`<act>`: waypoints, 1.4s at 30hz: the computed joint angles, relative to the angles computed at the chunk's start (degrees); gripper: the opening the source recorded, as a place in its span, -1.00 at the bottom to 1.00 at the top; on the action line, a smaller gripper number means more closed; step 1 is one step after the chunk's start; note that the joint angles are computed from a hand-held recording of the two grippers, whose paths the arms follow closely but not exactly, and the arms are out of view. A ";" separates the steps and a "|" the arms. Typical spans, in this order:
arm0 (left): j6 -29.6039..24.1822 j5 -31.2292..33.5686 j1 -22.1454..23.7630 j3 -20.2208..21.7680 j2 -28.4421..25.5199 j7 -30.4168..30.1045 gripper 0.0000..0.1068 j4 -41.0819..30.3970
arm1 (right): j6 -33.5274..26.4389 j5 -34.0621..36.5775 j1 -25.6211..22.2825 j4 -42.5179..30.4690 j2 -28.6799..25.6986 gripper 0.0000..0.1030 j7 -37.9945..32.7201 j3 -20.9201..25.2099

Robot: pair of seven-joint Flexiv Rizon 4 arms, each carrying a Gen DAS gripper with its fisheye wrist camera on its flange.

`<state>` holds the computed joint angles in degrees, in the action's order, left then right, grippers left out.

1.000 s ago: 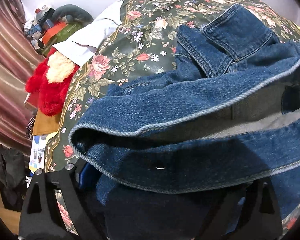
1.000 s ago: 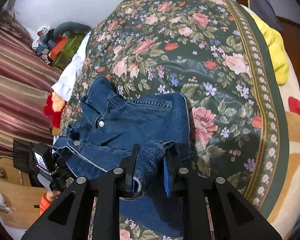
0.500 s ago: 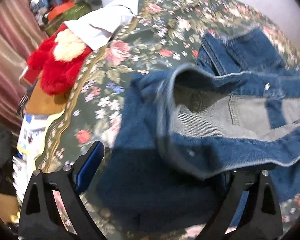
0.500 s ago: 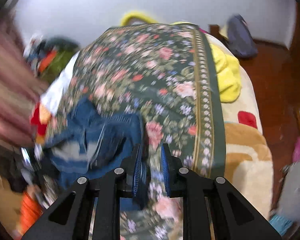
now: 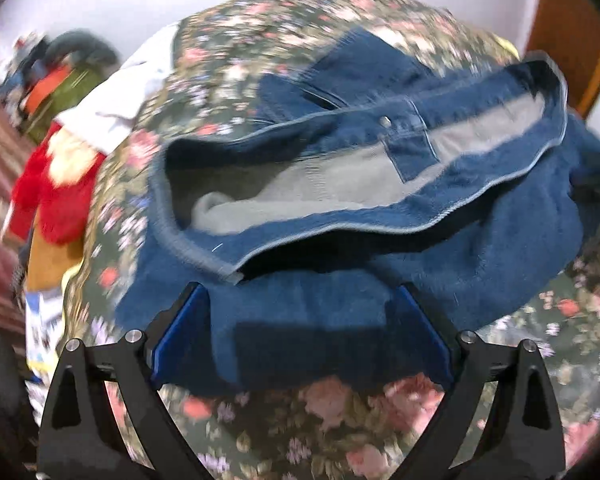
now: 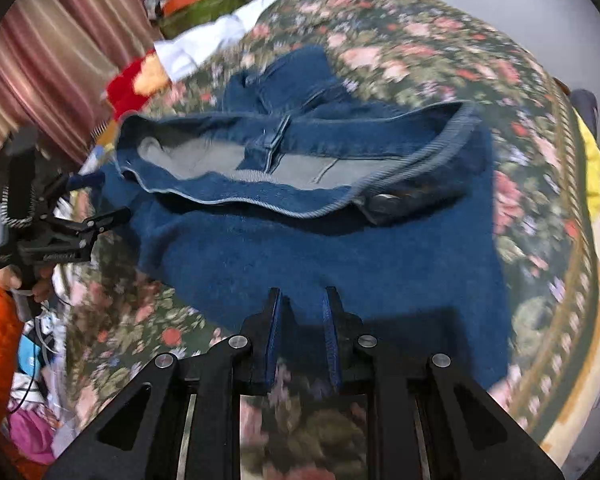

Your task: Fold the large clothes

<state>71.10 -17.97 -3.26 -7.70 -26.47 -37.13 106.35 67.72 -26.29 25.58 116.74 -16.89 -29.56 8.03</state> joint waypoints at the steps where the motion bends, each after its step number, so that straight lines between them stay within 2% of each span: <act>1: -0.10 2.63 -2.04 1.80 -1.83 -1.48 0.79 -2.26 | -1.79 1.31 -0.39 -2.28 -1.68 -0.70 -2.00 0.59; 4: -3.74 9.39 -7.41 7.84 -7.18 -8.65 0.79 -11.37 | -4.42 5.12 -1.66 -7.50 -4.99 -0.70 -7.12 1.55; 8: -9.36 14.58 -9.95 12.36 -14.68 -18.22 0.79 -25.80 | -7.76 6.44 -2.39 -14.03 -7.88 -0.70 -11.39 0.02; 10: -15.69 14.50 -9.17 12.35 -18.01 -21.65 0.75 -33.23 | -9.18 4.82 -1.92 -16.44 -8.83 -0.70 -9.39 -2.85; 11: -17.05 15.10 -9.26 13.08 -19.53 -24.59 0.74 -36.46 | -9.56 4.03 -1.78 -17.21 -9.03 -0.70 -7.69 -4.09; 13: -16.39 17.60 -9.92 15.27 -21.07 -31.33 0.72 -40.26 | -8.93 1.86 -1.42 -17.65 -9.01 -0.70 -3.03 -6.64; 14: -16.37 16.70 -8.84 14.29 -20.98 -32.72 0.72 -40.96 | -8.42 -0.03 -1.07 -17.13 -8.53 -0.70 -0.35 -7.92; 16: -14.62 15.69 -6.59 11.91 -19.47 -34.11 0.72 -39.90 | -6.50 -5.32 -0.27 -15.12 -6.82 -0.70 6.45 -10.75; 17: -13.57 15.46 -5.74 10.87 -18.51 -33.86 0.72 -38.77 | -5.17 -6.44 -0.82 -14.32 -6.14 -0.70 7.93 -10.58; 21: -9.11 11.58 -0.90 4.44 -12.39 -26.43 0.73 -30.41 | -0.58 -7.35 -2.76 -12.08 -4.18 -0.70 7.64 -7.80; 25: -8.37 6.92 1.58 0.62 -6.94 -18.47 0.73 -21.74 | -2.97 -10.27 -1.11 -12.07 -3.98 -0.70 5.66 -6.05; 30: -7.46 6.14 0.22 1.19 -4.57 -11.85 0.73 -14.60 | -3.35 -3.96 -0.12 -15.39 -8.27 -0.70 -1.61 -1.11; 33: -6.66 11.07 -3.31 5.75 -5.52 -13.25 0.73 -13.46 | -3.50 2.90 -0.43 -18.38 -12.20 -0.70 -7.48 2.31; 36: -3.35 18.90 -7.17 11.94 -8.19 -17.80 0.78 -14.41 | -10.20 6.04 1.14 -21.57 -15.31 -0.70 -11.94 2.60; 37: -2.74 19.34 -6.43 11.73 -8.76 -17.55 0.90 -14.45 | -11.44 6.26 1.50 -21.70 -15.84 -0.70 -13.43 2.29; 38: -2.75 18.44 -5.07 10.44 -8.79 -16.83 0.93 -14.28 | -8.95 6.45 1.41 -20.36 -15.63 -0.70 -14.75 2.05; 39: -3.55 16.79 -3.42 8.80 -8.59 -15.84 0.93 -14.14 | -6.77 6.57 1.37 -18.84 -14.97 -0.70 -15.54 1.68; 42: -7.44 12.11 -0.35 6.27 -8.52 -14.99 0.93 -14.92 | -7.41 4.65 2.88 -15.44 -12.09 -0.70 -13.97 -1.15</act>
<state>63.66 -5.87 -3.61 -1.42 -34.99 -52.12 91.42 60.31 -21.64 28.46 101.30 -28.98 -43.53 6.89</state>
